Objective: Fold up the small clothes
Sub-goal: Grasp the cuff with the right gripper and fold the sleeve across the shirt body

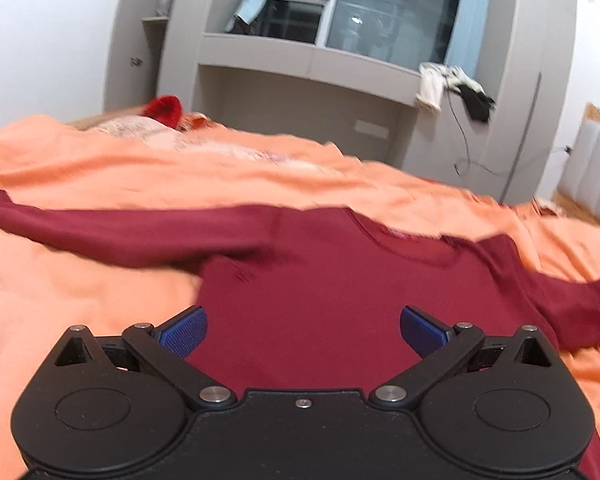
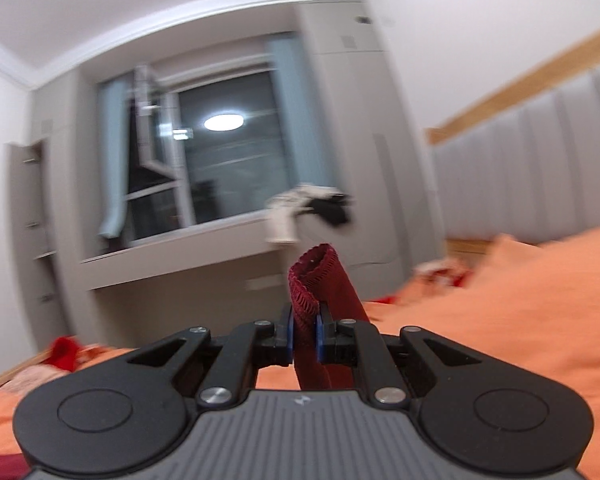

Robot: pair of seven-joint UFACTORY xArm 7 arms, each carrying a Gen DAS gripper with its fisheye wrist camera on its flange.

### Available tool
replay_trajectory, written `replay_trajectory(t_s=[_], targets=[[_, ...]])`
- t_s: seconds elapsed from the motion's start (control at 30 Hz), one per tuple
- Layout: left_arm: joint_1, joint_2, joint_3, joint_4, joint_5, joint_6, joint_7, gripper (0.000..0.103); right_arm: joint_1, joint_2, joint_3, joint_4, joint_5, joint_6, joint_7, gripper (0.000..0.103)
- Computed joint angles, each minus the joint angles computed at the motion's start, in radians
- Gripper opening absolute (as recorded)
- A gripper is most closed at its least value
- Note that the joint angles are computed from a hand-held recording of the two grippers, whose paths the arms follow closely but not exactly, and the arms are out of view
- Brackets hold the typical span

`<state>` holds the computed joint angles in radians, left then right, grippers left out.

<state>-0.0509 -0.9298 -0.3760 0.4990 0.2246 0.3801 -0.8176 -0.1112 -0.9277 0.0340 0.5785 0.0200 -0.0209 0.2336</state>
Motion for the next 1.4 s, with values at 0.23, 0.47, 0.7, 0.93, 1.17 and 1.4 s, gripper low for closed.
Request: replay_trajectory(t_s=[0.23,0.47,0.7,0.93,1.17,1.4], targets=[[0.037,-0.041,0.053,-0.015,-0.018,0.016,-0.011,0.103,0.155,0.093,0.154,0.061,-0.002,-0.042,0.057,0.011],[0.068,-0.039,0.089,-0.021,-0.039,0.059,-0.014,0.102,0.257,0.212,0.304,0.043,-0.050,-0.058,0.102,0.011],[0.084,-0.034,0.110,-0.029,-0.048,0.061,-0.017,0.102,0.351,0.281,0.371,-0.009,-0.110,-0.002,0.125,0.011],[0.064,-0.005,0.110,-0.037,-0.049,0.004,0.002,0.102,0.585,0.215,0.215,-0.098,-0.100,0.098,0.050,0.065],[-0.011,0.065,0.107,-0.053,-0.075,-0.135,0.063,0.103,0.647,0.000,0.034,-0.192,-0.022,0.230,-0.109,0.092],[0.030,0.194,0.000,0.030,-0.020,-0.034,0.050,0.102,0.295,0.034,0.039,-0.173,-0.035,0.177,-0.104,0.096]])
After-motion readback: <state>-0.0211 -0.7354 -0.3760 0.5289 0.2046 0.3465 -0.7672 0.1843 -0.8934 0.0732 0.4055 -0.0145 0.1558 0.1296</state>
